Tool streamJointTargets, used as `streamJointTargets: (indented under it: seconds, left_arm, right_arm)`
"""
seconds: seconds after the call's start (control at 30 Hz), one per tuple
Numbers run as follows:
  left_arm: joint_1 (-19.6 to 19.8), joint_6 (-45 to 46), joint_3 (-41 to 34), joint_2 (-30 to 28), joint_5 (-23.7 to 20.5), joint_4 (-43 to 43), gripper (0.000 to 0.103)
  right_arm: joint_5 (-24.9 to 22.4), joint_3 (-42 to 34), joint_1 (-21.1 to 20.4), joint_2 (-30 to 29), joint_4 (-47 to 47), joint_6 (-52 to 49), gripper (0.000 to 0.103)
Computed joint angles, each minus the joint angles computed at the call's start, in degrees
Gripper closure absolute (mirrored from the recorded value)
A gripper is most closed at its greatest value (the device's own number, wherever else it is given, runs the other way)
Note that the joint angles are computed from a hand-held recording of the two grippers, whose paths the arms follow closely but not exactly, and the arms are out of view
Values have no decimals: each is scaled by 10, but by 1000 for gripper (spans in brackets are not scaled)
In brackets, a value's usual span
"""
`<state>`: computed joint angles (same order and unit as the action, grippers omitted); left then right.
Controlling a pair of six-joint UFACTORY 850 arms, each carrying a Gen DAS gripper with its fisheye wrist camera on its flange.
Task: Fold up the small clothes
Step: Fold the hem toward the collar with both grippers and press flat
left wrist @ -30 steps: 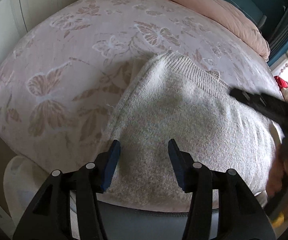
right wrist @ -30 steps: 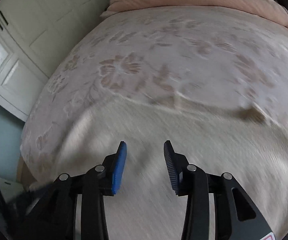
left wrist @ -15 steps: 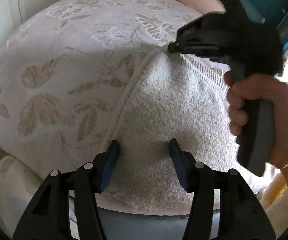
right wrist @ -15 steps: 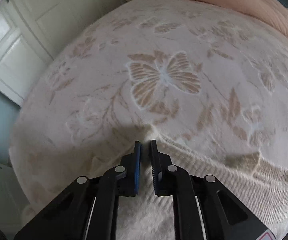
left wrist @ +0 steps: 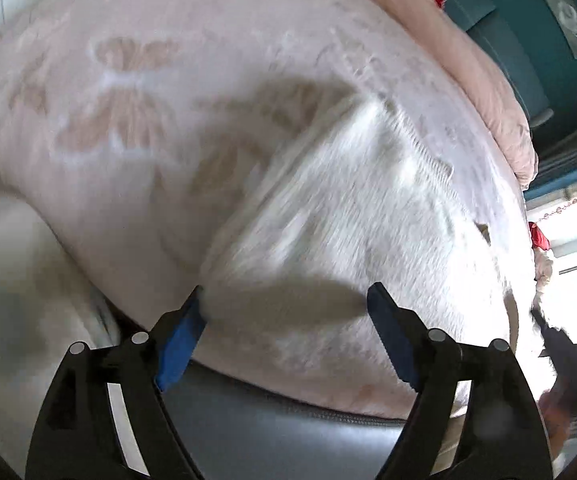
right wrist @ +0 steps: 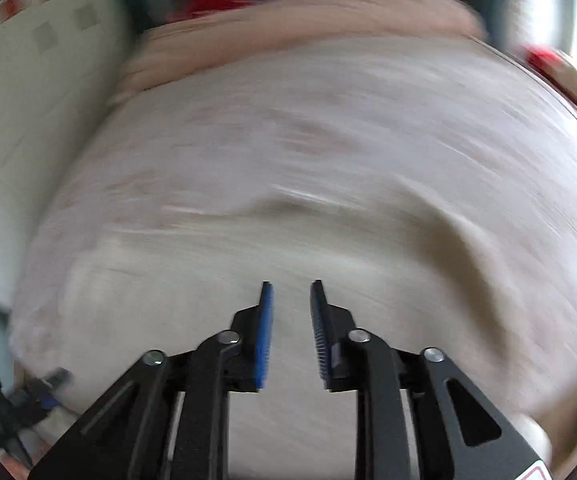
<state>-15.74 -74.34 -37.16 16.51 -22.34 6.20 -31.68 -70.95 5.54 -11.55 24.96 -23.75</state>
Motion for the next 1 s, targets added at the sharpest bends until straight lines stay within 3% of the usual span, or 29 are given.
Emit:
streamJointTargets:
  seconds: [0.1,0.23,0.3,0.37,0.5,0.6,0.67,0.73,0.8,0.93,1.0]
  left_arm:
    - [-16,-70,-1,-8,-3,64,22]
    - [-36,-129,-22,-33,-32,129,15]
    - [-43,-146,-35,-45,-51,142,15]
    - [-38,-138,-36,-42,-57,122,15]
    - [-34,-130,-29,-29,-57,99,15]
    - [-40,-143,-31,-40,-63,120,15]
    - [-45,-153,-41,-49,-78,138,14]
    - [-44,-143,-46,-52,-84,134,15]
    - [-38,-137,-46,-51,-78,122,14]
    - [-27,-164,-43,-53,-63,113,8]
    - [-25,-172,-47,-59,-62,107,5]
  right_arm:
    - [-6,35,-75,10,-66,59,53]
    - [-64,49,-138,-18,70,-45,46]
    - [-88,56,-146,-30,149,-111,76]
    - [-70,63,-144,-17,155,-127,85]
    - [-59,70,-148,7,174,-165,88]
    - [-69,68,-146,-25,103,-115,84]
    - [-64,76,-153,-9,133,-111,83]
    - [-4,94,-143,36,121,-81,79]
    - [12,97,-132,61,150,-128,78]
    - [-58,63,-88,48,231,-239,78]
    - [-77,50,-44,33,231,-265,78]
